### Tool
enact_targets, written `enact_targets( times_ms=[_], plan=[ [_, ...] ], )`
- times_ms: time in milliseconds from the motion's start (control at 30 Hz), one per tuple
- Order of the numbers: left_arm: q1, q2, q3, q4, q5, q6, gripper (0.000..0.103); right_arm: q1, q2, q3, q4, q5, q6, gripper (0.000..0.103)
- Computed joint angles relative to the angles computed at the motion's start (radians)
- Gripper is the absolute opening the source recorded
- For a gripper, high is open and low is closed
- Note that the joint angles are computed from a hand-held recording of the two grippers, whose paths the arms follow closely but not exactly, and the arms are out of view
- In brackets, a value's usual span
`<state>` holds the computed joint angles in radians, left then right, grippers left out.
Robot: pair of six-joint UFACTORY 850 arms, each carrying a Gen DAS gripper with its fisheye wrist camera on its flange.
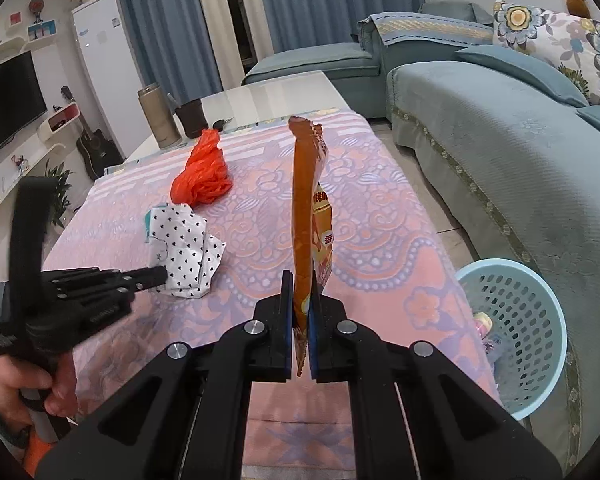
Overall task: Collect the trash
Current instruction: 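Carry the snack packet and dotted bag with both tools over the basket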
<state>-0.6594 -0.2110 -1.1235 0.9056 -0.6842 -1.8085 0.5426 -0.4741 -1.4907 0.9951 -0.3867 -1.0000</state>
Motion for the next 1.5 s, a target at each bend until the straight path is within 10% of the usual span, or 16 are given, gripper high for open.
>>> enact_targets(
  times_ms=[300, 700, 1133, 1500],
  plan=[
    [-0.013, 0.06, 0.049, 0.29, 0.062, -0.29, 0.0, -0.026, 0.027, 0.021, 0.063, 0.026, -0.066, 0.004],
    [-0.038, -0.093, -0.236, 0.336, 0.088, -0.118, 0.0, -0.107, 0.068, 0.022, 0.036, 0.126, -0.084, 0.004],
    [-0.019, -0.516, -0.74, -0.132, 0.17, 0.523, 0.0, -0.246, -0.078, -0.073, -0.329, 0.024, 0.37, 0.004],
    [0.013, -0.651, -0.845, -0.514, 0.185, 0.873, 0.002, -0.283, -0.266, -0.198, -0.538, -0.114, 0.673, 0.004]
  ],
)
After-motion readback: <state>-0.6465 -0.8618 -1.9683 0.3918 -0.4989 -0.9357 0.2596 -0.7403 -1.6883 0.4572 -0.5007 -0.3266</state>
